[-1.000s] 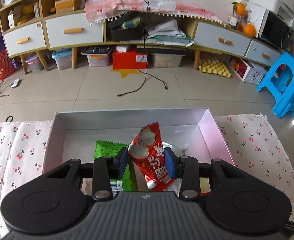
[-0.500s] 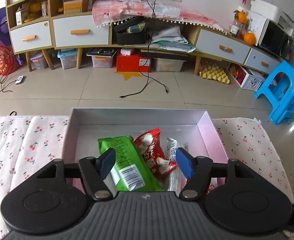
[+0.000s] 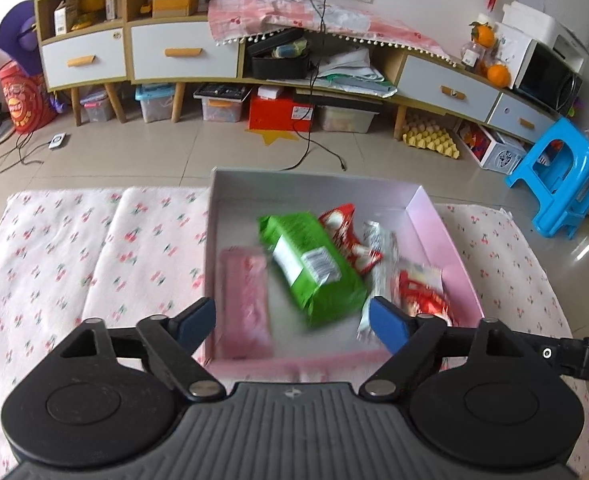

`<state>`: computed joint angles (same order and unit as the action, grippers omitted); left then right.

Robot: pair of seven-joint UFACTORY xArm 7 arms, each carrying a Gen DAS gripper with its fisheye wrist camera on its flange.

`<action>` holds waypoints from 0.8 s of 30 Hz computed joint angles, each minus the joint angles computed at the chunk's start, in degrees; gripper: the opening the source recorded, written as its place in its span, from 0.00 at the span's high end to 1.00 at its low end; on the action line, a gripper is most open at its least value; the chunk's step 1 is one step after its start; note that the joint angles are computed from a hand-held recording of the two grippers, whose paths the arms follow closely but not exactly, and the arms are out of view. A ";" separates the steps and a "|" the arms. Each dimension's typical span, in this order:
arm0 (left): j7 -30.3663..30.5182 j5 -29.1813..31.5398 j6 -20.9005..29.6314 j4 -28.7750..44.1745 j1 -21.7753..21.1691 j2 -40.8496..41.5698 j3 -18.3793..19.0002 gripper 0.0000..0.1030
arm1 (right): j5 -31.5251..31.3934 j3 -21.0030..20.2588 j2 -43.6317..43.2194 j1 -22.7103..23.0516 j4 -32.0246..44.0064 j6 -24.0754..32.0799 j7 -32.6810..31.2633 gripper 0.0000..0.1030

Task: Organize snacks
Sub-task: 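Withdraw both tools from the box toward the loose bread packets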

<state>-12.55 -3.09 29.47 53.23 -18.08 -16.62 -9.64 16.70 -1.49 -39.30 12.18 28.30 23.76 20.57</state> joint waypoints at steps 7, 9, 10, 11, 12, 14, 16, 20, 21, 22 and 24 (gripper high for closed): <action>2.50 -3.46 1.68 -4.84 -0.89 -5.47 1.95 0.08 | -3.10 2.34 -3.24 -0.88 -0.45 7.34 0.42 0.20; 2.94 -4.38 2.24 -6.27 -0.97 -6.97 2.26 0.06 | -3.58 2.68 -3.99 -0.68 -0.57 9.48 0.41 0.20; 3.30 -4.87 2.64 -7.14 -1.04 -7.90 2.56 0.05 | -3.95 3.03 -4.35 -0.67 -0.60 10.38 0.43 0.20; 3.32 -5.24 3.02 -7.96 -1.03 -8.75 2.61 0.05 | -4.26 3.39 -4.67 -0.66 -0.65 11.08 0.52 0.20; 3.30 -5.46 3.46 -8.54 -0.97 -9.38 2.62 0.04 | -4.53 3.70 -5.06 -0.61 -0.79 11.87 0.64 0.20; 3.18 -5.72 3.94 -10.15 -0.92 -10.95 2.47 0.03 | -4.46 3.85 -5.51 -0.30 -0.89 13.39 1.03 0.20; 3.46 -6.04 3.83 -11.89 -1.18 -12.41 2.46 0.01 | -4.20 3.87 -5.60 0.15 -0.76 15.11 1.29 0.20; 4.01 -6.66 3.97 -14.76 -1.82 -14.78 2.63 0.01 | -4.34 4.33 -6.28 0.75 -1.38 17.06 1.09 0.20; 3.91 -6.77 4.97 -14.70 -1.88 -15.12 2.68 0.01 | -4.21 4.28 -6.37 1.11 -1.52 17.59 0.84 0.20; 4.49 -7.56 5.38 -14.98 -2.44 -15.61 3.29 0.01 | -3.95 4.19 -6.42 1.49 -1.66 18.09 0.63 0.20; 6.27 -9.57 5.21 -16.35 -3.81 -17.10 4.61 0.01 | -3.27 3.99 -6.18 2.24 -1.79 18.68 0.15 0.20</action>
